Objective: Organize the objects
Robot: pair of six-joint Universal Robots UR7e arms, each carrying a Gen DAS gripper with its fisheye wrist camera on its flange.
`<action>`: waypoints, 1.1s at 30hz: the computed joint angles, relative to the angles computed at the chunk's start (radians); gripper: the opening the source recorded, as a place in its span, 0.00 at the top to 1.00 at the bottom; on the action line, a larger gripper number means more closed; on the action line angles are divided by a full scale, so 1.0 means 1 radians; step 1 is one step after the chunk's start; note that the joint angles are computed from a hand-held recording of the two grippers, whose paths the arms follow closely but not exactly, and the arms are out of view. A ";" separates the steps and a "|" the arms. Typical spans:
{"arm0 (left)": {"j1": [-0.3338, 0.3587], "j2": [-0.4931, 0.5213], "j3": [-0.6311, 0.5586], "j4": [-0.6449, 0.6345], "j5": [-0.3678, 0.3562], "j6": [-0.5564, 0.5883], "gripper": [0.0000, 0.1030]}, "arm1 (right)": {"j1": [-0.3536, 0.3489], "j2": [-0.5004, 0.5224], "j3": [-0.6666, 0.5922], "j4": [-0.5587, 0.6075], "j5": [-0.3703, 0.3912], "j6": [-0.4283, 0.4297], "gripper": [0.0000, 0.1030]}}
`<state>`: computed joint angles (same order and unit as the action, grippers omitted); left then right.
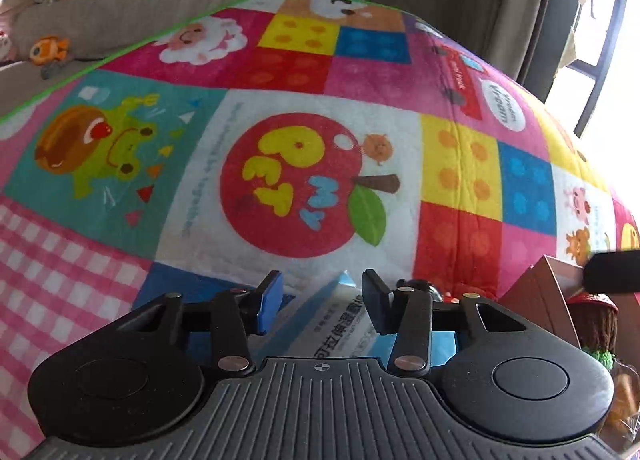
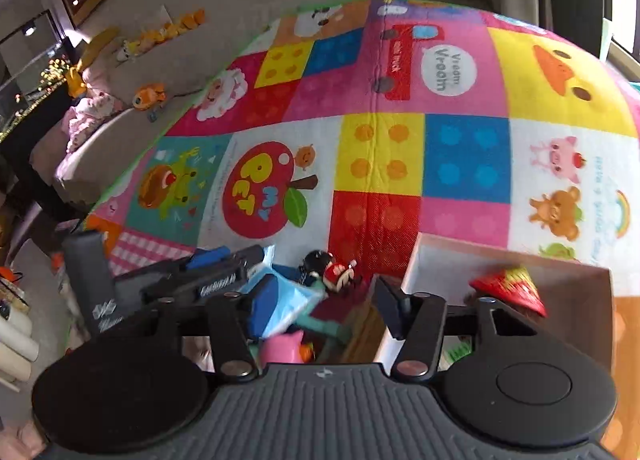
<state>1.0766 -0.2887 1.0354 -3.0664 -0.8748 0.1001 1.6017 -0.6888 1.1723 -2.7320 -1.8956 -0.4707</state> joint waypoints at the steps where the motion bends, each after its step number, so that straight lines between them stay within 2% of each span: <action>1: 0.006 -0.010 0.010 0.004 -0.012 -0.014 0.53 | 0.009 0.077 -0.103 0.033 -0.035 -0.004 0.52; 3: 0.028 -0.040 0.035 0.023 -0.067 -0.049 0.53 | 0.021 0.217 -0.284 0.063 -0.107 -0.037 0.53; 6: 0.058 -0.057 0.034 0.063 -0.155 -0.117 0.52 | 0.018 0.403 -0.559 0.157 -0.191 -0.028 0.61; 7: 0.066 -0.060 0.034 0.072 -0.181 -0.129 0.52 | 0.014 0.451 -0.637 0.204 -0.210 -0.031 0.66; 9: 0.074 -0.068 0.045 0.081 -0.216 -0.149 0.52 | 0.011 0.507 -0.710 0.238 -0.258 -0.084 0.75; 11: 0.076 -0.088 0.077 0.095 -0.254 -0.166 0.52 | 0.009 0.479 -0.633 0.203 -0.275 -0.126 0.77; 14: 0.074 -0.138 0.172 0.091 -0.315 -0.214 0.52 | 0.003 0.361 -0.445 0.220 -0.235 -0.070 0.81; 17: 0.055 -0.211 0.339 0.015 -0.341 -0.225 0.52 | -0.003 0.227 -0.226 0.242 -0.219 -0.043 0.82; 18: 0.048 -0.237 0.399 -0.012 -0.351 -0.234 0.52 | -0.004 0.182 -0.145 0.224 -0.217 -0.070 0.87; 20: 0.039 -0.287 0.509 -0.066 -0.386 -0.268 0.54 | 0.001 0.104 -0.008 0.210 -0.234 -0.140 0.87; 22: 0.033 -0.324 0.594 -0.109 -0.430 -0.303 0.54 | 0.008 0.040 0.080 0.231 -0.231 -0.156 0.87; 23: 0.031 -0.339 0.630 -0.122 -0.459 -0.325 0.54 | 0.012 0.018 0.110 0.203 -0.216 -0.165 0.87; 26: 0.011 -0.362 0.723 -0.193 -0.475 -0.355 0.57 | 0.031 0.036 0.108 0.012 -0.228 -0.192 0.86; 28: -0.021 -0.370 0.773 -0.254 -0.417 -0.336 0.58 | 0.041 0.115 0.002 -0.051 -0.286 -0.193 0.86; 31: -0.074 -0.393 0.861 -0.394 -0.309 -0.277 0.58 | 0.051 0.271 -0.209 -0.098 -0.419 -0.215 0.86; 33: -0.103 -0.407 0.918 -0.508 -0.243 -0.217 0.58 | 0.050 0.330 -0.289 -0.098 -0.479 -0.223 0.86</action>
